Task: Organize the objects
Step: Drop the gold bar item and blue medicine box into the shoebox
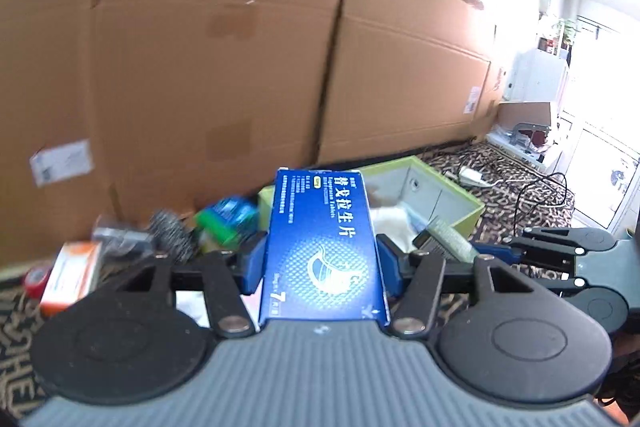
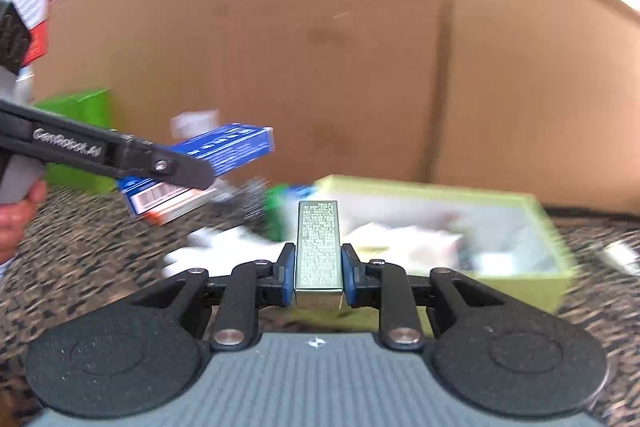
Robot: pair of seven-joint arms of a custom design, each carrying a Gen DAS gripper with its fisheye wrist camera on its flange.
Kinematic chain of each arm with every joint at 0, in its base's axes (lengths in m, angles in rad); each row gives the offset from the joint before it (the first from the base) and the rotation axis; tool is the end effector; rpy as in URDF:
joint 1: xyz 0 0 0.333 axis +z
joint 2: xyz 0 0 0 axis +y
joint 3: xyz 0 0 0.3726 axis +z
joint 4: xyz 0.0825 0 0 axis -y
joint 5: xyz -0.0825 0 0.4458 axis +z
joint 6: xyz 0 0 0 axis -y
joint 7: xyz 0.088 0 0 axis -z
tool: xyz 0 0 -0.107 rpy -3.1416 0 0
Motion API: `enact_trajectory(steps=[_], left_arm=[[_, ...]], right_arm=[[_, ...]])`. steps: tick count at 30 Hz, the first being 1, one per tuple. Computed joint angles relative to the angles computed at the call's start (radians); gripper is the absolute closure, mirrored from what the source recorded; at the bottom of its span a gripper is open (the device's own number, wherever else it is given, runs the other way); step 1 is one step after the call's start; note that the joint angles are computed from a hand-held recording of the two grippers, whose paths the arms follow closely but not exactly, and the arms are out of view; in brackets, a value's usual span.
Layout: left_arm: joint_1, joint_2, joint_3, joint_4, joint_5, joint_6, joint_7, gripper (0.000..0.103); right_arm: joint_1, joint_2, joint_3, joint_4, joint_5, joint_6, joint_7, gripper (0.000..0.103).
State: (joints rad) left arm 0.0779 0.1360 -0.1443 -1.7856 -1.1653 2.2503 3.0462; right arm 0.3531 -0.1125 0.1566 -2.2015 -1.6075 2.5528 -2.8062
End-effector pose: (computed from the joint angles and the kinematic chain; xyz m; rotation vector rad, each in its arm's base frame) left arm 0.6997 -0.0669 0.5597 -0.8433 2.4154 -1.4711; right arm 0.5055 0.3009 0.4936 -1.4152 1.6138 -1.0888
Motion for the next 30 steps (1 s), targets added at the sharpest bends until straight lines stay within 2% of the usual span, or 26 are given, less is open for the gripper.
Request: enact_trajectory(steps=[4,9,13,17,22,23,24,25,26,28,30], left_arm=[[-0.06,0.036,-0.043,0.037,0.022,0.064,-0.071,0.047],[-0.134,0.141,-0.089,0.12,0.116,0.164,-0.216,0.047],[-0.166,0.217,-0.119,0.169,0.214,0.226,-0.293,0.047],[-0.174,0.269,-0.139,0.205,0.297,0.245,-0.367,0.047],[-0.164,0.306,-0.172,0.226,0.331,0.282,-0.386,0.046],[-0.157,0.308,-0.183,0.222,0.318,0.298,-0.374,0.037],[-0.146,0.308,-0.192,0.217,0.303,0.309,-0.36,0.018],[-0.142,0.307,-0.2,0.21,0.289,0.33,-0.354,0.012],[-0.134,0.305,-0.21,0.205,0.267,0.345,-0.341,0.006],[-0.113,0.298,-0.226,0.197,0.228,0.337,-0.311,0.0],[-0.093,0.282,-0.233,0.19,0.187,0.312,-0.287,0.0]], right_arm=[[-0.034,-0.032,-0.017,-0.02,0.026,-0.089,-0.029,0.077],[-0.089,-0.004,-0.051,-0.011,0.055,-0.124,-0.083,0.077],[-0.126,0.056,-0.087,0.015,0.099,-0.083,-0.129,0.077],[-0.147,0.105,-0.114,0.035,0.125,-0.01,-0.142,0.077],[-0.149,0.146,-0.129,0.059,0.139,0.026,-0.171,0.077],[-0.152,0.146,-0.135,0.061,0.133,0.037,-0.187,0.077],[-0.15,0.149,-0.135,0.063,0.118,0.035,-0.185,0.077],[-0.148,0.15,-0.135,0.063,0.113,0.032,-0.186,0.071],[-0.148,0.15,-0.137,0.065,0.116,0.035,-0.194,0.06],[-0.145,0.143,-0.136,0.061,0.114,0.03,-0.187,0.044],[-0.142,0.127,-0.132,0.051,0.106,0.016,-0.177,0.041]])
